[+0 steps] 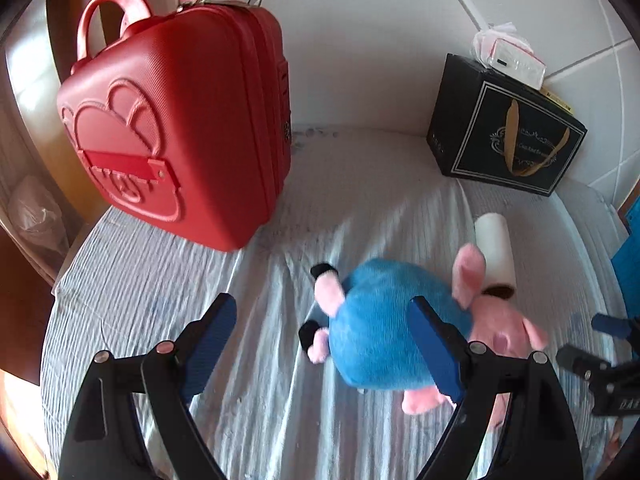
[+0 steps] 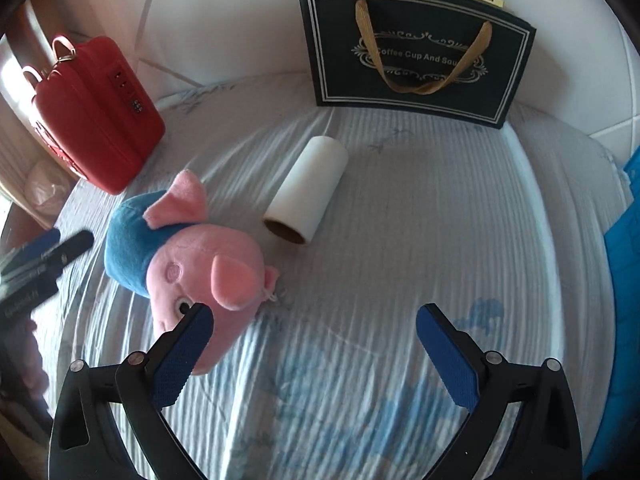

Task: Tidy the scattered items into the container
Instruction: 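Grasp the pig plush with the right tool while the left tool approaches the white roll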

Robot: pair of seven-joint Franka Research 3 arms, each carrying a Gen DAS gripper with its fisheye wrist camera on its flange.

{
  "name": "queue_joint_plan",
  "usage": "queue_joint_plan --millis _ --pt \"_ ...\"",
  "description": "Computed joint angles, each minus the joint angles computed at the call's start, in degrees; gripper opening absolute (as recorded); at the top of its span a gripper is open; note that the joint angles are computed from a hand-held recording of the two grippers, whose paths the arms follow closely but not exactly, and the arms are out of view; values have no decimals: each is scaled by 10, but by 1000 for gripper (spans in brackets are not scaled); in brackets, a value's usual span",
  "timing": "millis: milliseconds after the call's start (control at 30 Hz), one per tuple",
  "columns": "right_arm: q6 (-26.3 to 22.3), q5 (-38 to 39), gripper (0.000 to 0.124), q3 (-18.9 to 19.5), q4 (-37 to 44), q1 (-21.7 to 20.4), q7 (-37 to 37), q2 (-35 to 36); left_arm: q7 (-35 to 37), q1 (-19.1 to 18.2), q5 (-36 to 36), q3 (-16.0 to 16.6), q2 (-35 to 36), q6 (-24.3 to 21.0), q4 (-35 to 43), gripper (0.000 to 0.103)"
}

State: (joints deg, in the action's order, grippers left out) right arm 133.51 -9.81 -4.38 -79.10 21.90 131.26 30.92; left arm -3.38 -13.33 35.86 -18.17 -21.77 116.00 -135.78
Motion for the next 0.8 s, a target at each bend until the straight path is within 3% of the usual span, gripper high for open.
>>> queue_joint_plan --millis 167,300,433,567,633,700,767,800 --pt "35 70 103 37 -43 -20 -39 -15 29 32 45 27 53 42 23 87" --pt "31 143 103 76 -28 -31 -129 7 99 33 -14 49 103 57 39 88" --pt "-57 80 103 20 47 14 -86 52 59 17 -24 28 55 48 -2 88" --pt "-31 37 103 -12 52 18 -18 52 30 -10 -64 1 1 -17 -22 88" --pt "-13 33 103 -9 90 9 -15 76 19 -22 -87 -7 -17 -56 -22 87" --pt "1 54 103 10 151 -8 -41 114 13 -31 -98 -12 -30 -91 -17 87" --pt "34 111 103 54 199 -35 -100 146 5 -37 -94 -19 -43 -120 -13 87" --pt "29 115 103 51 228 -29 -109 160 1 -39 -90 -22 -49 -131 -10 87"
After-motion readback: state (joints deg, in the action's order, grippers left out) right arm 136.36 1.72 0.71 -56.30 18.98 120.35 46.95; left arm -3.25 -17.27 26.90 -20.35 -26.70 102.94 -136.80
